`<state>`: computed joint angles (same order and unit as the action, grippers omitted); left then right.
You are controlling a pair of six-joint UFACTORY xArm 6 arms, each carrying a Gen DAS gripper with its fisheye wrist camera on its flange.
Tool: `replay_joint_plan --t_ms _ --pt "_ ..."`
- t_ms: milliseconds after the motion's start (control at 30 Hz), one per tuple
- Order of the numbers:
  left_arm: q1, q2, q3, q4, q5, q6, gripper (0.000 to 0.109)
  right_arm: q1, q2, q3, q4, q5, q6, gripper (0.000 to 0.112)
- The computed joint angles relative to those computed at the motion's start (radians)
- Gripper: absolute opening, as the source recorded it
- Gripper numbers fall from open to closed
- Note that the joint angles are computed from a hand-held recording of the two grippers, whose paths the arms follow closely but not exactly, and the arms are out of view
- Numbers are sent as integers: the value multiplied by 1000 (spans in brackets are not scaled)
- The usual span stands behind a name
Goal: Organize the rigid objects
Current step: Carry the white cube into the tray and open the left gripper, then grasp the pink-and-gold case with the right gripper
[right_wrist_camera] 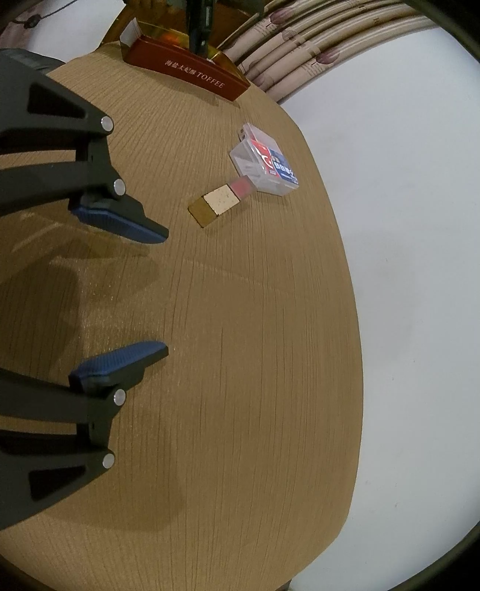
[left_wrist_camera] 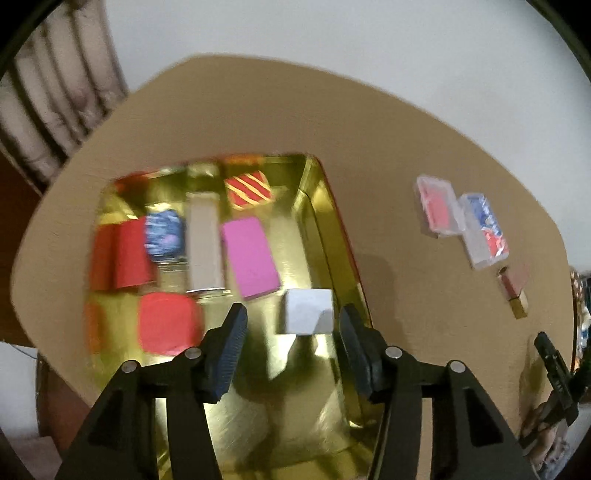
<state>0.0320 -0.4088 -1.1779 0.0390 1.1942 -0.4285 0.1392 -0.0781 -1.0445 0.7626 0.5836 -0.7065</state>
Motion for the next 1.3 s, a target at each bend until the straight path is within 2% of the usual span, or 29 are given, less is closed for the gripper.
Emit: replay_joint_plan --t_ms 67,133,233,333,400,567,600,667,833,867,900,933,1100,1167,1300 --pt "-24 -85 41 57 -6 -61 54 -2 0 -1 6 0 -8 57" --pt "-53 -159 79 99 -8 -112 65 -2 -5 1 17 1 -22 57" --pt "-155 -318 163 215 17 -221 69 7 -32 5 59 18 -120 57" --pt "-279 -429 224 343 85 -359 73 42 -19 -52 -26 88 -152 57" --pt "-358 -514 279 385 132 -441 74 75 5 -97 -95 106 -159 57" --pt "-478 -617 360 407 251 -566 74 119 111 -250 -245 182 -112 56" --pt "-503 -622 373 417 275 -590 74 127 132 -276 -277 196 -94 53" --pt "-513 -637 394 407 289 -592 74 143 182 -338 -341 212 -57 47" --pt "-515 -650 412 409 284 -599 74 171 278 -463 -444 283 8 44" --pt "-520 -648 411 412 288 -599 74 173 301 -494 -458 307 22 41" --pt "-534 -648 409 420 299 -606 74 178 327 -528 -478 334 42 30" --pt "-546 -650 409 430 308 -612 74 186 354 -560 -514 360 74 24" --pt "-570 -674 417 449 338 -630 74 205 379 -615 -580 412 154 20" --pt "-560 -694 425 437 342 -630 75 197 370 -629 -554 450 197 20" --pt "-516 -736 448 396 334 -621 77 183 303 -646 -320 566 129 20"
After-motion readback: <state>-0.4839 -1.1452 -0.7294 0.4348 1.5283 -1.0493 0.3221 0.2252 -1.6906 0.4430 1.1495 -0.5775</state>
